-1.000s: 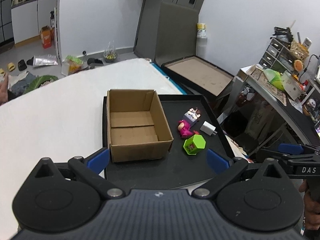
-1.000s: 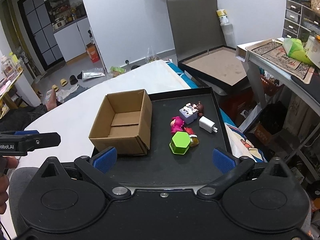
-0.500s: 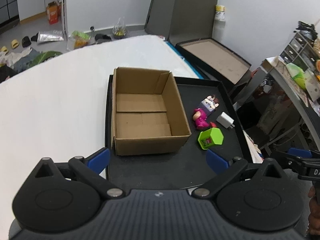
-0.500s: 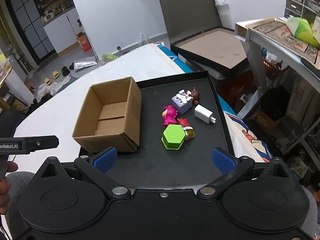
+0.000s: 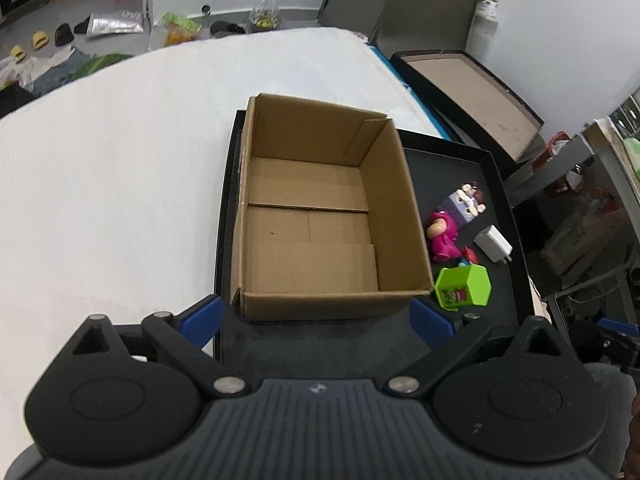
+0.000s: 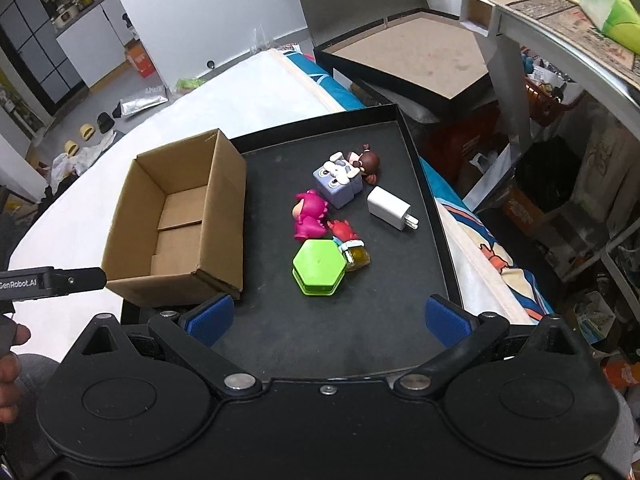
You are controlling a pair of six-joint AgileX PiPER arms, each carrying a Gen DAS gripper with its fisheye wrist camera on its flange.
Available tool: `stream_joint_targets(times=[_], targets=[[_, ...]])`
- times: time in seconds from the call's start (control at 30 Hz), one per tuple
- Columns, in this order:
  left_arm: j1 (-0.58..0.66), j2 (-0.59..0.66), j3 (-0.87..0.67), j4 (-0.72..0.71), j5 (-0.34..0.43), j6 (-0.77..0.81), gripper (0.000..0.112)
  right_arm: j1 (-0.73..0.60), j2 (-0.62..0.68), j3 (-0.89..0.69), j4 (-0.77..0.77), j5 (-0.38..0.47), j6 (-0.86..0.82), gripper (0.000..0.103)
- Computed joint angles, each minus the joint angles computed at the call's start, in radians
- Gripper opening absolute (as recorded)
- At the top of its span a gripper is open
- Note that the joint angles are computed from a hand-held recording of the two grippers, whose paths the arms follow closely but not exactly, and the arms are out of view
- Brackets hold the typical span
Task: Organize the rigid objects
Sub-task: 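Grasp the cardboard box wall with the left gripper while the right gripper grasps the green hexagon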
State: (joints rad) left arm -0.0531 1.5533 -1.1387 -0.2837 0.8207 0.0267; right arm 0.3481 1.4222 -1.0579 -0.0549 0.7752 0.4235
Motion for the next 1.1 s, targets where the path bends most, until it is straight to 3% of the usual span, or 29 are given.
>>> stream_joint_targets(times=[0.27, 0.77, 1.03, 1.1], targets=[[0.041, 0.119, -0.075, -0.017, -0.008, -0.006, 0.089, -0.041, 0.124, -0.085, 0.043, 0.041, -0.057, 0.103], [0.109, 0.271, -0.135, -0.082, -0.001, 0.000, 0.057, -0.053, 0.366, -0.261, 0.094, 0.079, -0.085, 0.103], [0.134, 0.361, -0.185, -0.098, 0.030, -0.017, 0.023, -0.084, 0.483, -0.331, 0.148, 0.072, -0.058, 0.102], [0.138, 0.374, -0.194, -0.108, 0.038, -0.012, 0.022, -0.091, 0.512, -0.344, 0.157, 0.071, -0.041, 0.102]])
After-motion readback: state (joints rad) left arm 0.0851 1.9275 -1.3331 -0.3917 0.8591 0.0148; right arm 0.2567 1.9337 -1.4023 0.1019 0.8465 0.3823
